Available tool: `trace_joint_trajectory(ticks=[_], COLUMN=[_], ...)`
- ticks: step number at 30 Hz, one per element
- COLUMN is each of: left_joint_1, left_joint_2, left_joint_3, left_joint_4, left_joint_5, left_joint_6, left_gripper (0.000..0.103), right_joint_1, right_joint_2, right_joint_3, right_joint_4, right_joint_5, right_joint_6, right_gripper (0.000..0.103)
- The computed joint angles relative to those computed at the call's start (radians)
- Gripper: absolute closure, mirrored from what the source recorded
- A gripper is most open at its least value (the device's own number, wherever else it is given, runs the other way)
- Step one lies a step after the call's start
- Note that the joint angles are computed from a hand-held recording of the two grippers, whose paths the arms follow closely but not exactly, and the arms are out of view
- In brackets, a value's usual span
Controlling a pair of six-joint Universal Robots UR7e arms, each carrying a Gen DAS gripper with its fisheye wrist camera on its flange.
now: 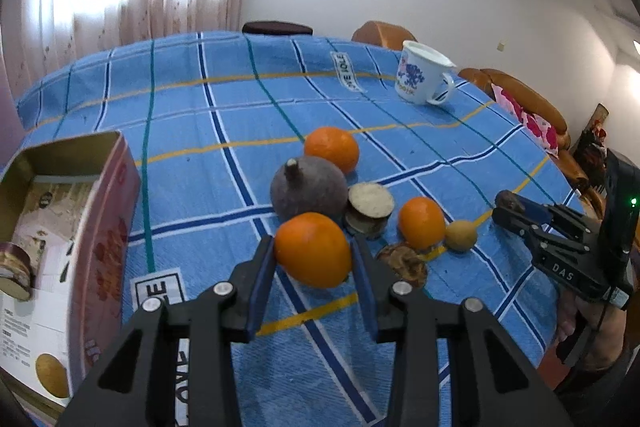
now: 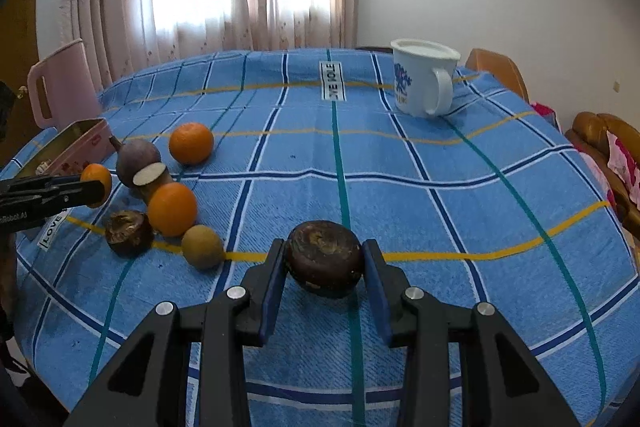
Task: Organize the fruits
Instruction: 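Grasp an orange with the left tool while the right grasps a dark brown fruit, then carry orange and dark brown fruit into the pink tin box and open both tools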
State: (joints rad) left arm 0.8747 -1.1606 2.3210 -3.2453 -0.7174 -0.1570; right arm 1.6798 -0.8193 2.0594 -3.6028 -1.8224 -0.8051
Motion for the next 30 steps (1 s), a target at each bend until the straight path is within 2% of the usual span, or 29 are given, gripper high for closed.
trace_joint_trajectory(ticks=[19, 30], left_joint_1=[-0.068, -0.096], left_joint_2=[0.059, 0.091], left_joint_3=[0.050, 0.062], left_joint_4=[-0.284, -0.392], left_joint_5=[0.121, 0.168], left_joint_6=[0.129, 0.185], left_gripper=[0.064, 0.064], right_joint_1=[-0.024, -0.039], right_joint_2=[0.005, 0.006], right_joint_3=[0.051, 0.075], right_joint_4=[-0.152, -0.210], right_joint_5=[0.118, 0.177], right_joint_6=[-0.059, -0.080], right_gripper=[0.064, 0.064])
